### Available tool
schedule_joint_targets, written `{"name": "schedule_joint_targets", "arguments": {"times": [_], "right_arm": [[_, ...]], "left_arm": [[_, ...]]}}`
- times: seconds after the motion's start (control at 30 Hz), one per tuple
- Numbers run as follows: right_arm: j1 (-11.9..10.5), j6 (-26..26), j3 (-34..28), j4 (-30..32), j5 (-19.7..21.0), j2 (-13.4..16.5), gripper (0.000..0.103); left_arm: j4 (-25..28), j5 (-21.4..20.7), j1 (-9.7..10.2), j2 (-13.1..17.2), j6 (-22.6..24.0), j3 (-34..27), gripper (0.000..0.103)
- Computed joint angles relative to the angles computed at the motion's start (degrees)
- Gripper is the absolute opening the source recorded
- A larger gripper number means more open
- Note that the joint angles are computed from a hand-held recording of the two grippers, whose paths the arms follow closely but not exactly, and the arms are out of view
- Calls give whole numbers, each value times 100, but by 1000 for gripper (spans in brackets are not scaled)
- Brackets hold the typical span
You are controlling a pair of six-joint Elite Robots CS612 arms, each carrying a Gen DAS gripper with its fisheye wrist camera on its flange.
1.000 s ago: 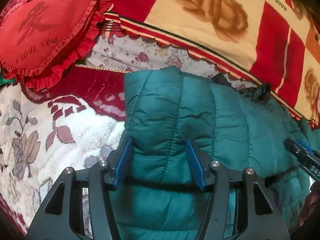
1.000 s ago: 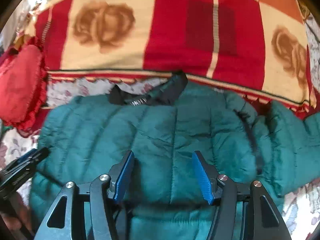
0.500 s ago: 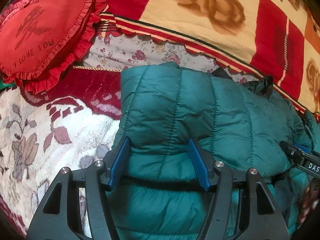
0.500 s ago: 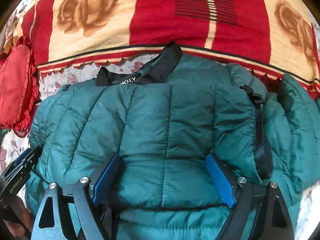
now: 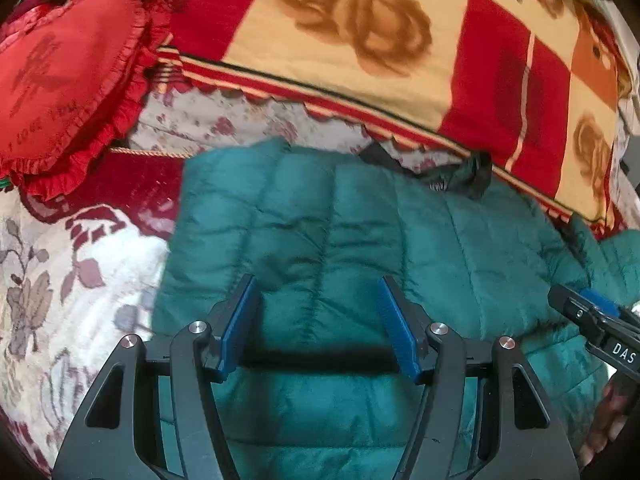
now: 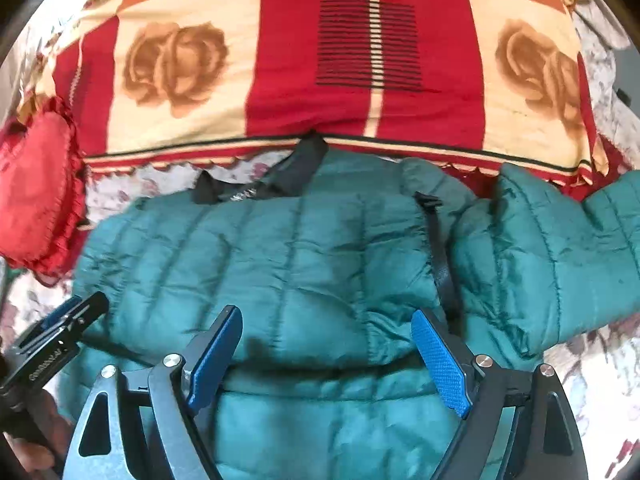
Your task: Fold large clothes
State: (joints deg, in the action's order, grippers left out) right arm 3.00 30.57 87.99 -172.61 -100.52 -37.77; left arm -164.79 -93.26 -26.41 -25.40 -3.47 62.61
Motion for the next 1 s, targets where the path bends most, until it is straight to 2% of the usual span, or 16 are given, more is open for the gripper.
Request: {"name": "schedule_joint_targets", "arguments": {"times": [0.07, 0.23, 0.4, 0.5, 0.6, 0.8, 1.0], "right_arm": [[2, -53, -69, 205, -56, 70, 81], [12, -169, -149, 258, -125, 181, 81], [12, -66, 54, 45, -78, 24, 81], [62, -98, 237, -276, -317, -83, 81], [70, -119, 283, -327, -513, -114, 81], [-35, -7, 114, 203, -306, 43, 81], [-27, 5, 175, 191, -278, -11, 81]], "left_arm": [[13, 95, -31, 28, 21, 1, 62], [23, 243, -68, 63, 136, -3, 63], [-22, 231, -63, 61, 153, 21, 64], [-17, 230, -62, 64, 141, 14, 64], [-22, 248, -66, 65, 146, 13, 64], [-81, 258, -68, 72, 178, 20, 65], [-133, 240, -68, 30, 247, 99, 66]]}}
